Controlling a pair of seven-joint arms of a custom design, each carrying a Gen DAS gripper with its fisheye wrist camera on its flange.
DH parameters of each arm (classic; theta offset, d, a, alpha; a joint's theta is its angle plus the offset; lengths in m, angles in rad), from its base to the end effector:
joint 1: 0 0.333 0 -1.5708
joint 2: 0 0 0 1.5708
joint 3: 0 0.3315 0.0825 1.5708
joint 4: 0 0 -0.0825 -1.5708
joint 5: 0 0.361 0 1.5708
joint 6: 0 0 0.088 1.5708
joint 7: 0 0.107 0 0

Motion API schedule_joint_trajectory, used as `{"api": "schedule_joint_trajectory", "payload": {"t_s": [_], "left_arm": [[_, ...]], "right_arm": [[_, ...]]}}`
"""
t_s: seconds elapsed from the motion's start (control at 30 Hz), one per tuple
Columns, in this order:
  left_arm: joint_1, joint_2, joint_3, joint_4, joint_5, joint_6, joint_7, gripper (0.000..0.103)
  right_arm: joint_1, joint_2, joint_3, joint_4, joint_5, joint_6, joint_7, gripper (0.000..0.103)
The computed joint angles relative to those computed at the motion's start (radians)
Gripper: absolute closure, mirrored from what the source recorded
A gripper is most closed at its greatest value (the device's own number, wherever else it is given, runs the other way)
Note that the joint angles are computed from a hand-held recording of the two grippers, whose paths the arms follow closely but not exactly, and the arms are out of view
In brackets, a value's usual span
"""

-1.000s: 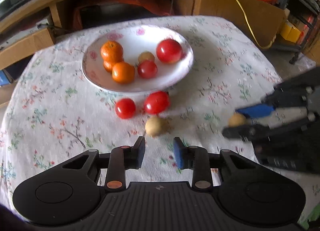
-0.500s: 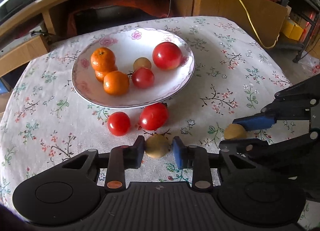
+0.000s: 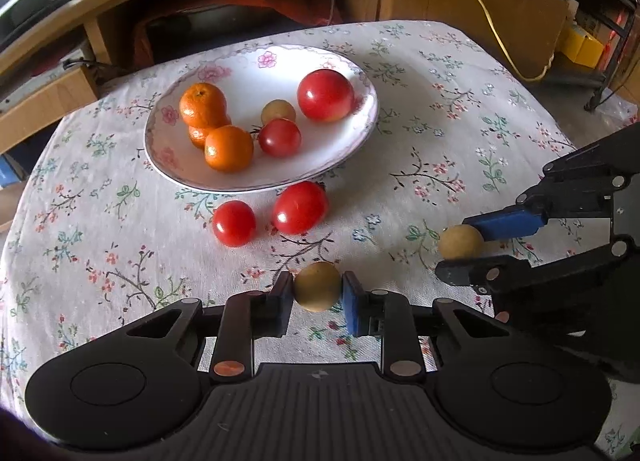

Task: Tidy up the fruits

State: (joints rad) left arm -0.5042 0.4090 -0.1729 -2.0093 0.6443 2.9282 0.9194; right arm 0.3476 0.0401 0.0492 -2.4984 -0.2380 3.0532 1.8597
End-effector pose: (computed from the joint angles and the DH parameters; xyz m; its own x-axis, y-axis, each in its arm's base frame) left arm 0.4714 -0.4164 0.3355 -0.5481 -0.8359 -0.0303 -0.7012 0.4789 -0.5282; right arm 0.4503 0.2086 0.3594 0.3348 -0.9422 -0.0095 -0.8205 -0.2866 -0.4946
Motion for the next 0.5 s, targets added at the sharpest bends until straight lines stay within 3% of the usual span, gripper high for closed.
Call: {"api": "schedule_joint_trajectory", "payload": {"t_s": [0.23,0.4,0.5], "left_arm": [[0.023,-0.046,-0.038,-0.055,-0.044,-0.018,0.033,0.070],[0.016,-0.080,-0.033,-0.100,-0.035,-0.018,0.016,0.069],[0.010,-0.083,-0.022,-0.108,-0.010,0.001,-0.006,0.065]], "right_arm": [[-0.004,-0.026,0.016,-0.017,0.019,-0.022,-0.017,0.073],[-0.015,-0.052,0.039,-0.038,0.024,-0.037,-0.017,0.073],[-0.034,-0.057,0.049,-0.049,-0.096,-0.027,0.078,0.073]]}}
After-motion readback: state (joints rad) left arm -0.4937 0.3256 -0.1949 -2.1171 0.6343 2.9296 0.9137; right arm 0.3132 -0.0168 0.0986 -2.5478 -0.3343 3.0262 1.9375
